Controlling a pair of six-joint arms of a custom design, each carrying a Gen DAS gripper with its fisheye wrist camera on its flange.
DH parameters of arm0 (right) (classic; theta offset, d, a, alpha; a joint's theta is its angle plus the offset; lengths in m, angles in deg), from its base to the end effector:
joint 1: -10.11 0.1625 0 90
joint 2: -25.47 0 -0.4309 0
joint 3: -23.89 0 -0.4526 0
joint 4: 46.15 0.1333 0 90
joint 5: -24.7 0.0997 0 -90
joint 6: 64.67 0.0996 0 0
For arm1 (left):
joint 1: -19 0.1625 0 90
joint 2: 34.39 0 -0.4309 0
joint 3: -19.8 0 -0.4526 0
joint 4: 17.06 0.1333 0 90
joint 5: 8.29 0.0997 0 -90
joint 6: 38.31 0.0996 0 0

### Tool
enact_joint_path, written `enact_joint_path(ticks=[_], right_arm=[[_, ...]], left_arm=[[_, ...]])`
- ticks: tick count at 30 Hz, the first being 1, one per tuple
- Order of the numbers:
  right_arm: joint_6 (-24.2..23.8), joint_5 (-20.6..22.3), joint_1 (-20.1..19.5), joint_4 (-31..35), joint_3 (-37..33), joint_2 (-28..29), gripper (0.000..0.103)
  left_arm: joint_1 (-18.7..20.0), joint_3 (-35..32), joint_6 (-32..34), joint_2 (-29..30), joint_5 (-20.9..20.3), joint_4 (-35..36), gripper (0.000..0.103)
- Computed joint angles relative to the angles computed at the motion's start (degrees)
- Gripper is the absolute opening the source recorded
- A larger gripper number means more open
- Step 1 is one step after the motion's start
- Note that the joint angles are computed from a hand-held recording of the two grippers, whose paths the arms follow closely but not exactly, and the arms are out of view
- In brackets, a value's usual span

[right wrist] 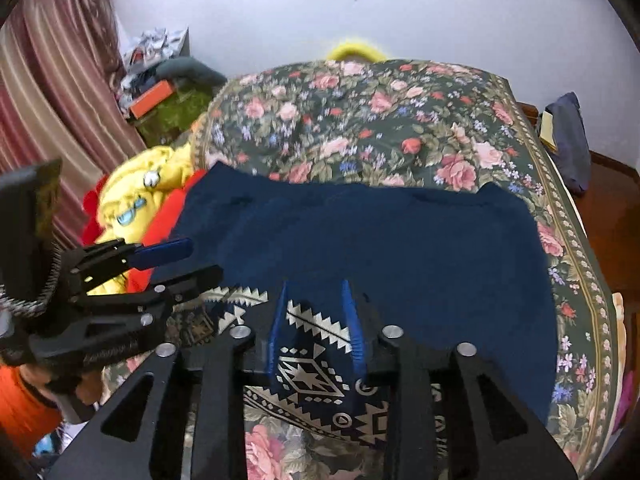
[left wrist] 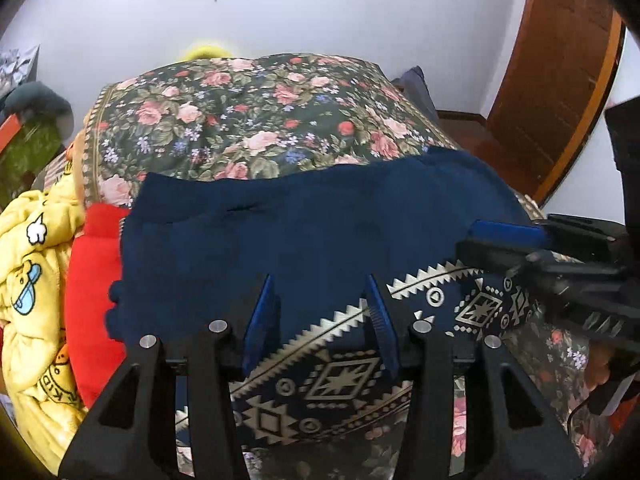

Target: Fold large clothes

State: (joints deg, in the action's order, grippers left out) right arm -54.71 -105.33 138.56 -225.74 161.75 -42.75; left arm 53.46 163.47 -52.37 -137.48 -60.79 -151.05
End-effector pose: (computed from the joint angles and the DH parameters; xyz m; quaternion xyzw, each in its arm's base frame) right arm 0.3260 -0.2993 0.1006 0.1702 -0.9115 0.2867 0.2407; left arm -0.1792 -0.3582 0.2148 0.3262 0.8886 -0.2065 0.2478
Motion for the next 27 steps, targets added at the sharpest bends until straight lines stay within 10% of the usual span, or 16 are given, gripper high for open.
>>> enact_joint_path(ticks=[7, 12, 19, 27], right_arm=[[-0.5, -8.7, 1.6, 1.5, 1.4, 0.8, 0.074], [2.4, -9.0, 0.7, 2.6, 4.8, -4.0, 0.075], [7.1, -9.4, -1.4, 4.2, 9.5, -11.0, 0.075], [12.3, -9.1, -1.3, 8.7, 12.1, -17.4, 0.075]], left_arm=[[1.3, 1.6, 0.2, 1.9, 2.8, -0.9, 0.056], [2.2, 3.8, -1.0, -2.8, 5.5, 0.9, 0.076], [8.7, 3.1, -4.2, -8.9, 3.2, 7.2, 0.076], [10.6, 2.6, -9.1, -14.3, 9.7, 15.5, 0.076]])
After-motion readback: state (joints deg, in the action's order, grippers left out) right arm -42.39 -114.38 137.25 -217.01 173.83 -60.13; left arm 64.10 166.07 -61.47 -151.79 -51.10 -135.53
